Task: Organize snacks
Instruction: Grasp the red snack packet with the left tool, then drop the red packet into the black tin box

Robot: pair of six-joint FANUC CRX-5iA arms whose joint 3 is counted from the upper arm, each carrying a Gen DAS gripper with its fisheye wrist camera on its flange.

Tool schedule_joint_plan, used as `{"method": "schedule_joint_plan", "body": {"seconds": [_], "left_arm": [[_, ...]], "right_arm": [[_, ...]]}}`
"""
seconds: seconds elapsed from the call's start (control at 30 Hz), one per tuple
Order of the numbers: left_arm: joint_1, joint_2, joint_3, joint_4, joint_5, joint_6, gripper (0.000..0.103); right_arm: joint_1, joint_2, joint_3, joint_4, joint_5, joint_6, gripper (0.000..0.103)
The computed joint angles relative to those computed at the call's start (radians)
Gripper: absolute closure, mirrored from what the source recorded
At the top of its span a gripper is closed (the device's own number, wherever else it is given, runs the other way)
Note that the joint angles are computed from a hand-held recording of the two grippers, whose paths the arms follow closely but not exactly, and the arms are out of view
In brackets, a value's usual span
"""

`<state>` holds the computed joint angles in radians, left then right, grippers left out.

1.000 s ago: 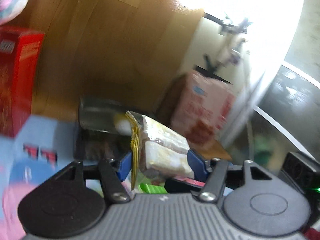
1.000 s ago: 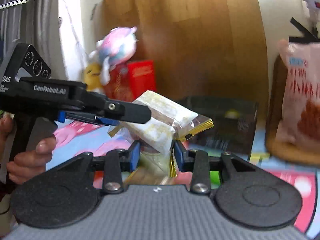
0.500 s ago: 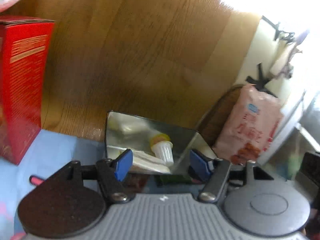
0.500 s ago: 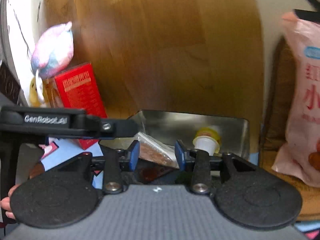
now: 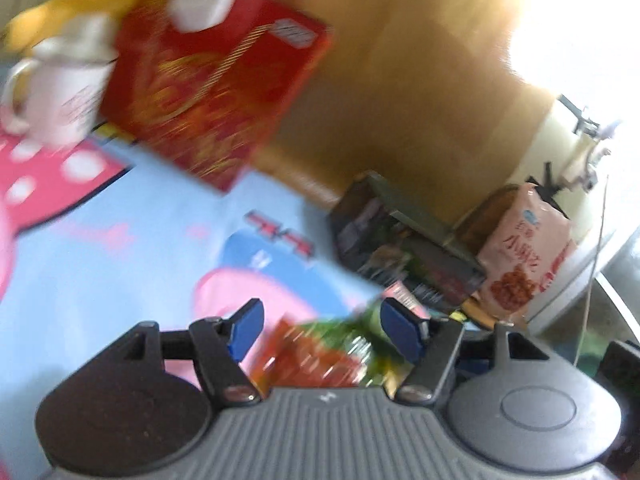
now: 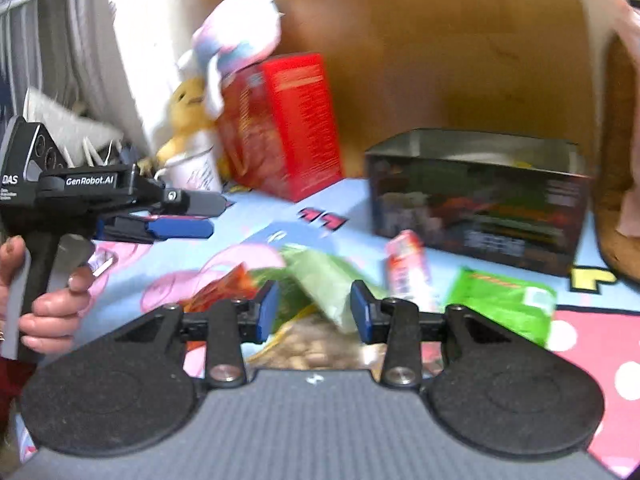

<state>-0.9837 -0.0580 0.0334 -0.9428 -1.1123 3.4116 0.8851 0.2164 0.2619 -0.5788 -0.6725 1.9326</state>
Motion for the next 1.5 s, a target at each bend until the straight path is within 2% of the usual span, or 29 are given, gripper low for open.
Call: {"method": "schedule_joint_plan", "body": {"seconds": [0.1, 0.2, 0.33, 0.43, 0.5, 0.57, 0.63, 0.67, 0.73, 0.8, 0.83, 0.97, 1.07, 1.13, 1.17, 1.27, 1.37, 1.5], "left_arm": [[-0.010, -0.007, -0.028, 0.007, -0.008, 0.055, 0.038], [0.003, -0.019, -0.057, 0.020, 0.019, 0.077, 0.038], [-0.003, -0.015, -0.071, -0.001, 0.033, 0.095, 0.039], [-0.018, -0.006, -0.067, -0.021, 0.013, 0.095, 0.050], [-0.020, -0.003, -0.069, -0.023, 0.010, 0.097, 0.064], [-0.006, -0.008, -0.077, -0.008, 0.032, 0.088, 0.073], [-0.006, -0.005, -0.071, -0.004, 0.020, 0.082, 0.078], [0.001, -0.012, -0.080, 0.004, 0.040, 0.078, 0.080], [0.003, -0.016, -0.086, 0.003, 0.048, 0.083, 0.080], [-0.001, -0.022, -0.094, -0.004, 0.054, 0.106, 0.080], [-0.001, -0.028, -0.102, -0.007, 0.064, 0.118, 0.080], [0.000, -0.058, -0.139, -0.028, 0.144, 0.140, 0.079], [-0.027, -0.047, -0.122, -0.063, 0.123, 0.128, 0.077], [-0.019, -0.059, -0.136, -0.069, 0.176, 0.132, 0.075], [-0.010, -0.064, -0.142, -0.064, 0.214, 0.129, 0.069], [0.022, -0.052, -0.117, -0.007, 0.248, 0.072, 0.062], [0.060, -0.056, -0.109, 0.021, 0.327, 0.045, 0.062], [0.120, 0.009, 0.005, 0.085, 0.331, -0.138, 0.062]], "right_arm": [[-0.002, 0.012, 0.040, -0.090, -0.071, 0.066, 0.058], [0.044, 0.037, 0.067, -0.029, -0.095, 0.052, 0.058], [0.078, 0.085, 0.101, 0.066, -0.096, -0.061, 0.058], [0.051, 0.148, 0.189, 0.040, -0.163, -0.171, 0.058], [0.018, 0.147, 0.190, -0.044, -0.180, -0.202, 0.059], [0.001, 0.141, 0.190, -0.098, -0.208, -0.202, 0.063], [-0.004, 0.153, 0.207, -0.146, -0.236, -0.220, 0.064], [-0.002, 0.159, 0.214, -0.160, -0.245, -0.225, 0.065], [-0.024, 0.183, 0.238, -0.244, -0.302, -0.241, 0.070], [-0.042, 0.176, 0.221, -0.302, -0.303, -0.237, 0.072], [-0.044, 0.168, 0.207, -0.309, -0.294, -0.231, 0.080], [-0.057, 0.138, 0.175, -0.316, -0.294, -0.246, 0.086], [-0.078, 0.113, 0.154, -0.332, -0.286, -0.252, 0.088], [-0.095, 0.102, 0.141, -0.357, -0.272, -0.246, 0.088], [-0.103, 0.100, 0.141, -0.365, -0.268, -0.245, 0.088], [-0.127, 0.095, 0.137, -0.400, -0.260, -0.236, 0.091], [-0.165, 0.085, 0.128, -0.453, -0.242, -0.219, 0.091], [-0.194, 0.076, 0.137, -0.442, -0.193, -0.212, 0.091]]}}
